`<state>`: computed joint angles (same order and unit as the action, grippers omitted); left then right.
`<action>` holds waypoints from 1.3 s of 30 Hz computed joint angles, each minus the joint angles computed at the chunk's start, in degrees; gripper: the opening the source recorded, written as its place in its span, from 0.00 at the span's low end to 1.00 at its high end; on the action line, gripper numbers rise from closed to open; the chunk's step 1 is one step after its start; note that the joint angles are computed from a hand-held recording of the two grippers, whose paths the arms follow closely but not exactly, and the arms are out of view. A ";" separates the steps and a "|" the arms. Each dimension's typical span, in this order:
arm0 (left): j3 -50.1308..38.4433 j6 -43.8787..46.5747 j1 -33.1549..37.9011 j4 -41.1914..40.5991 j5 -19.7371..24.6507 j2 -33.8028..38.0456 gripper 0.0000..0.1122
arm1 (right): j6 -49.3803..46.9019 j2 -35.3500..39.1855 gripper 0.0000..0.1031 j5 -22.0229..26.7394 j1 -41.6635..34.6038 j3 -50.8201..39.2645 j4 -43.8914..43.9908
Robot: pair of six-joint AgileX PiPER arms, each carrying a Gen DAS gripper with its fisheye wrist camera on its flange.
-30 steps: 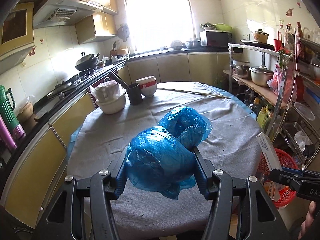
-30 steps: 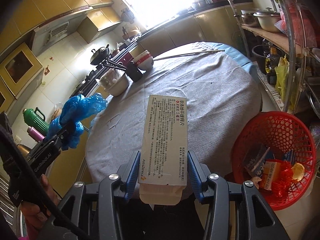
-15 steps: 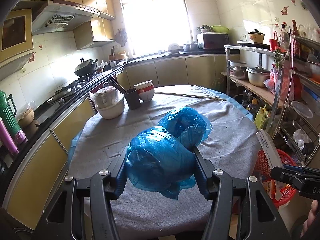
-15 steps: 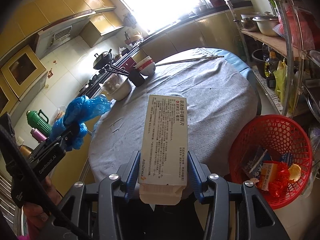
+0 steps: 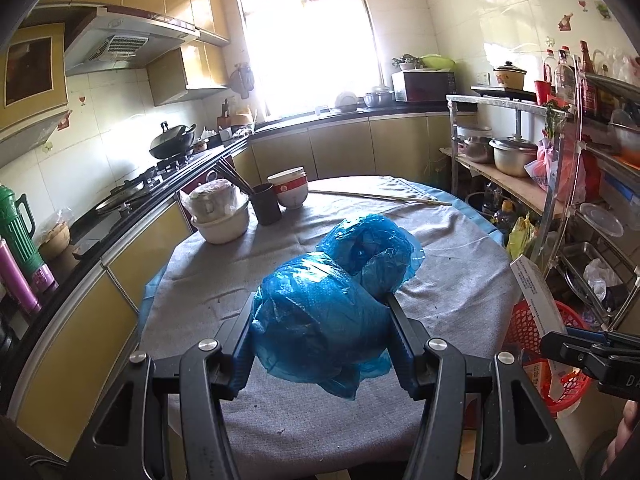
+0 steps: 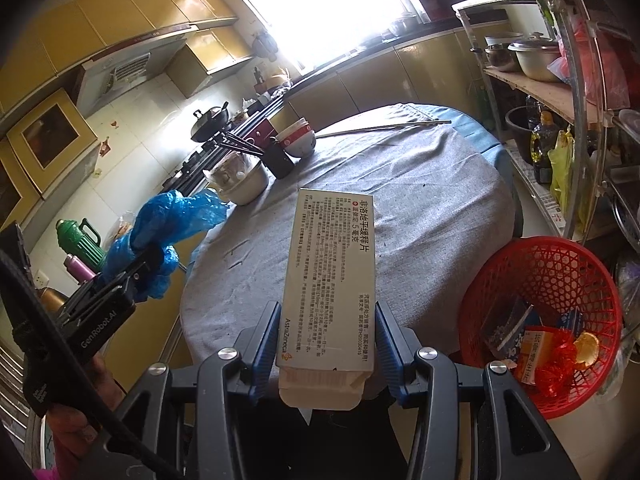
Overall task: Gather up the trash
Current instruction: 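Carry the blue bags and white box over to the red basket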
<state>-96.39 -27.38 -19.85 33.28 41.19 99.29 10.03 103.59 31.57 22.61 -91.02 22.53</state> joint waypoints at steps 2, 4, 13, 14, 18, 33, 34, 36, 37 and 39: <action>0.02 0.10 -0.20 -0.15 0.14 -0.16 0.53 | -0.14 -0.38 0.48 -0.37 -0.05 0.49 -0.02; -0.16 0.18 -0.41 -0.09 0.32 -0.14 0.53 | -0.66 -0.69 0.48 -0.54 -0.19 0.87 0.51; -1.03 0.35 -1.81 0.85 1.00 0.06 0.53 | -1.38 -2.40 0.48 -1.57 -0.54 2.77 1.24; -1.16 0.43 -2.05 0.97 1.09 0.09 0.53 | -1.39 -2.61 0.48 -1.84 -0.60 3.10 1.21; -1.51 0.48 -2.81 1.52 1.34 0.30 0.53 | -1.49 -3.57 0.48 -2.46 -0.91 4.31 1.50; -3.61 -0.34 -7.04 4.74 3.20 1.19 0.53 | -4.07 -8.76 0.48 -4.14 -2.98 10.11 4.34; -3.82 -0.12 -7.22 4.62 3.32 1.31 0.53 | -4.64 -9.09 0.48 -4.26 -3.20 10.60 4.99; -4.08 0.11 -7.68 4.90 3.46 1.68 0.53 | -4.78 -9.90 0.48 -4.83 -3.55 11.78 5.18; -4.31 0.25 -8.03 5.13 3.62 1.98 0.53 | -5.28 -10.25 0.48 -5.04 -3.88 12.42 5.86; -4.44 0.42 -8.66 5.27 3.80 2.29 0.53 | -6.05 -10.85 0.48 -5.27 -4.58 13.53 7.06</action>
<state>-100.83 -26.95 -28.52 38.55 45.00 101.58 3.98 92.74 26.30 18.02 -77.49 29.59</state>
